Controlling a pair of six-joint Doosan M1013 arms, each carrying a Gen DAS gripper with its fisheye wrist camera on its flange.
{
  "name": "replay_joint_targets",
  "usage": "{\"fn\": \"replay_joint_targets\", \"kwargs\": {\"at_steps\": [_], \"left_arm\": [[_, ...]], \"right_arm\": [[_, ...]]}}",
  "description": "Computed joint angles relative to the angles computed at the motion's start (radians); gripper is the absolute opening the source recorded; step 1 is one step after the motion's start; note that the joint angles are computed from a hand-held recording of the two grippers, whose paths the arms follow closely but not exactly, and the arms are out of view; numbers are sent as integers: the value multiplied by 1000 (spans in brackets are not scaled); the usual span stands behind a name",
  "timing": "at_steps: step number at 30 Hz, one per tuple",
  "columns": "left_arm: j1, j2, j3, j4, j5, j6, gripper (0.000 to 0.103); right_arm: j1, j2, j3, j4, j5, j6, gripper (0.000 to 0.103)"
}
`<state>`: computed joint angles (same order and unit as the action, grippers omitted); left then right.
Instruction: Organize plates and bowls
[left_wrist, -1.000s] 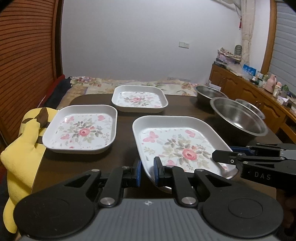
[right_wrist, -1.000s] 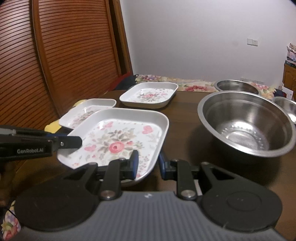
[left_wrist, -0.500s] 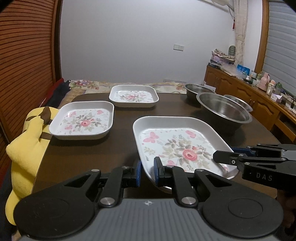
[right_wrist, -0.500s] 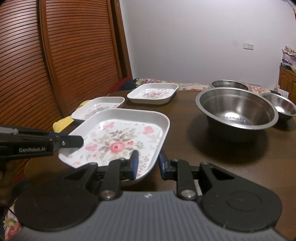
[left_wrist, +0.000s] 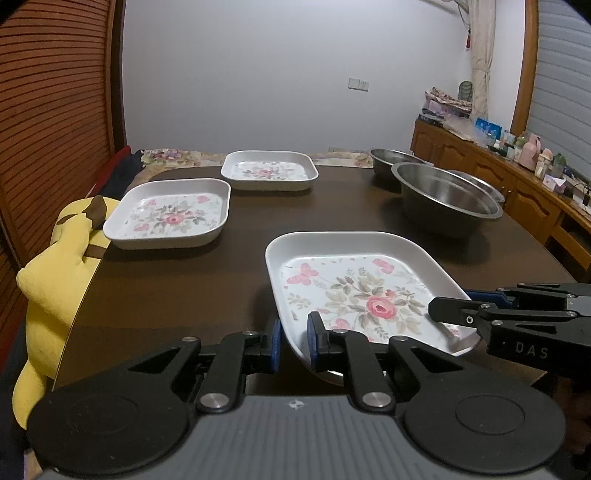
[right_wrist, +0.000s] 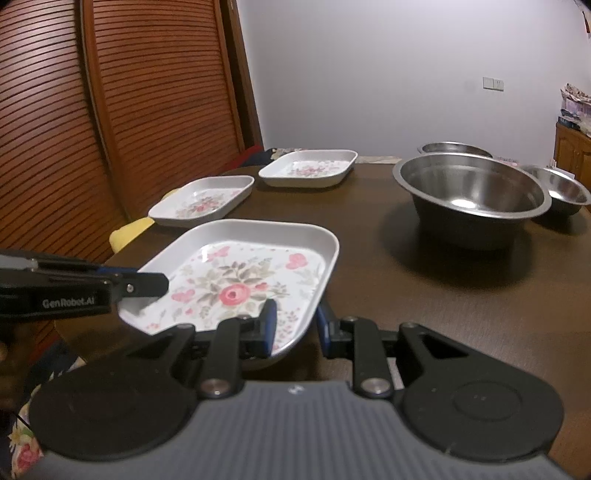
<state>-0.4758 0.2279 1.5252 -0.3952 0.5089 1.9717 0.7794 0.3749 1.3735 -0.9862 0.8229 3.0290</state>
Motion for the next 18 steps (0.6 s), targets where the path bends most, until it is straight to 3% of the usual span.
{"fn": "replay_joint_targets", "kwargs": {"at_steps": [18], "left_arm": [[4,7,6,19,6,-35,16]], "right_arm": [[3,11,-7,35,-8,-6,25]]}}
